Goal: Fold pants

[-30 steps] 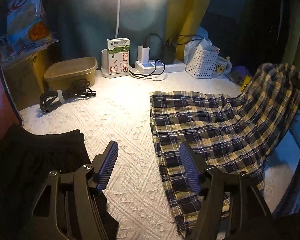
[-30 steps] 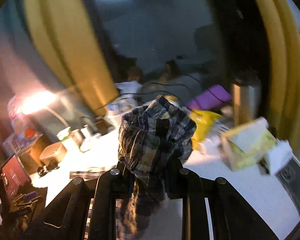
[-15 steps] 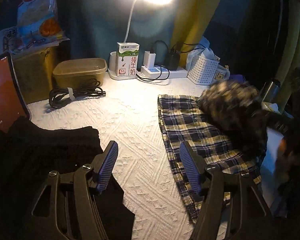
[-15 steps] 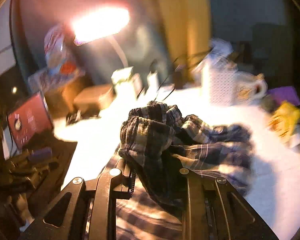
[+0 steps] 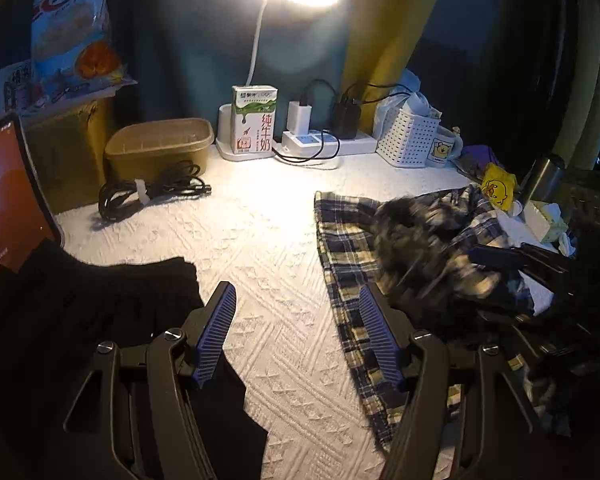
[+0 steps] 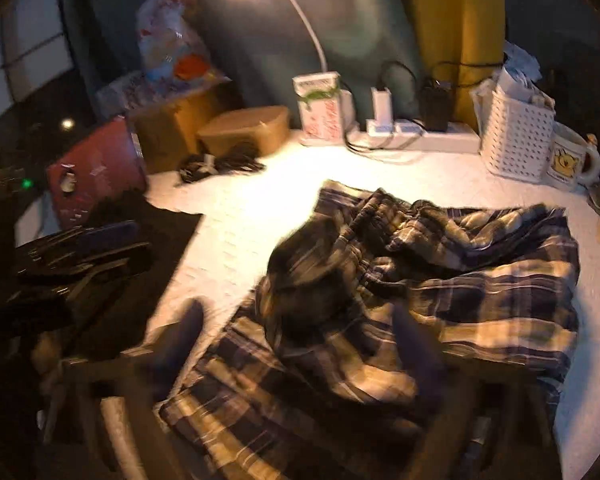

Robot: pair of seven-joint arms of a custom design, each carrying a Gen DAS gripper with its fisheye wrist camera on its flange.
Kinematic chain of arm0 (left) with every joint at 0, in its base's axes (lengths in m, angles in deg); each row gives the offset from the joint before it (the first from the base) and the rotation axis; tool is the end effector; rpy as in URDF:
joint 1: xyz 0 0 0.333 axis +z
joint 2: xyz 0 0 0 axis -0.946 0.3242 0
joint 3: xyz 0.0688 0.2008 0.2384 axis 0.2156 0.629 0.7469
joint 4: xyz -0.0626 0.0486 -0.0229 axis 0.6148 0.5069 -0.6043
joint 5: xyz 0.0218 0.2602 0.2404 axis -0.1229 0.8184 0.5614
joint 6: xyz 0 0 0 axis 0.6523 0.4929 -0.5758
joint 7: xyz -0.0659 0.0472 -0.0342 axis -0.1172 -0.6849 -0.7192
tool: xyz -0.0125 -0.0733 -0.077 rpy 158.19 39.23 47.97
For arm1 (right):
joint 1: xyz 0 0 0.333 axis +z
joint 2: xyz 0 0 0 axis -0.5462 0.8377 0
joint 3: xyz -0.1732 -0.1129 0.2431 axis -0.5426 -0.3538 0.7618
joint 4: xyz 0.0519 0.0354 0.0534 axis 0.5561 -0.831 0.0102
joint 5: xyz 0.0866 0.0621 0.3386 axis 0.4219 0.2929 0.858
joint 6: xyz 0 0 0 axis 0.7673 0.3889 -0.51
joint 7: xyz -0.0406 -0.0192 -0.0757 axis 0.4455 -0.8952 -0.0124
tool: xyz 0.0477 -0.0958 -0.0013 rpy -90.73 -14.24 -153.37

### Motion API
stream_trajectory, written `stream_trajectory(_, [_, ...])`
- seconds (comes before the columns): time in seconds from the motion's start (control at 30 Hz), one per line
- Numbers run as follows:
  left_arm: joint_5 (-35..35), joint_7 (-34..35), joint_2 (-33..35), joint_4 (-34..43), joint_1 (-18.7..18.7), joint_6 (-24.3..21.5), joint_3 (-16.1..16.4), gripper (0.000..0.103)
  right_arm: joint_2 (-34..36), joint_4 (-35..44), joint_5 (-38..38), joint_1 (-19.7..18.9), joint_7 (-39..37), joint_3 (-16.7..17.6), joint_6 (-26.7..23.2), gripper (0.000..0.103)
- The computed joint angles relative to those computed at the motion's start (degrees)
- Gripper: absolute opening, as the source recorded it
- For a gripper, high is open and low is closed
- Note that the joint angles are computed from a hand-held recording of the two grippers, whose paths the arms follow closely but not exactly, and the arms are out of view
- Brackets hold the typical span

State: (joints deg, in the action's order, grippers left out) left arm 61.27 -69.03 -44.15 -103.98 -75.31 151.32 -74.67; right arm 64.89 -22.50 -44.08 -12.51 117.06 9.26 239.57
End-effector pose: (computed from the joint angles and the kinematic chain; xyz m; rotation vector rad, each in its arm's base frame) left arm 0.4862 -0.1770 0.4730 -1.9052 1.5753 -0.8809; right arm 0.6053 0.3121 0.4589 -2.1513 0.9210 -0.1696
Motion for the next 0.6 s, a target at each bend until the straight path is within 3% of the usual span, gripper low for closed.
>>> stream_trajectory(0.13, [-2.2, 3.2, 1.5, 2.8, -1.0, -1.9, -0.6, 0.064, -2.7, -2.6, 3.6, -2.0, -5.5, 1.2, 2.0, 0.099])
stream_trajectory(0.43, [-13.3, 17.7, 9.0, 11.3, -3.9, -1.7, -1.5, 0.065, -4.4, -3.8, 10.0, -6.3, -7.1, -1.2, 5.9, 0.097])
stream_trajectory(0.5, [-18.9, 24.6, 12.4, 14.3, -3.7, -0.6, -2.7, 0.065, -4.1, -3.6, 9.9, -7.0, -6.7, -1.8, 6.2, 0.084])
stream_trajectory(0.6, [-23.4, 30.4, 16.8, 19.4, -4.5, -2.9, -3.2, 0.065, -3.4, -3.3, 8.9, -7.9, -5.6, -2.5, 6.2, 0.069])
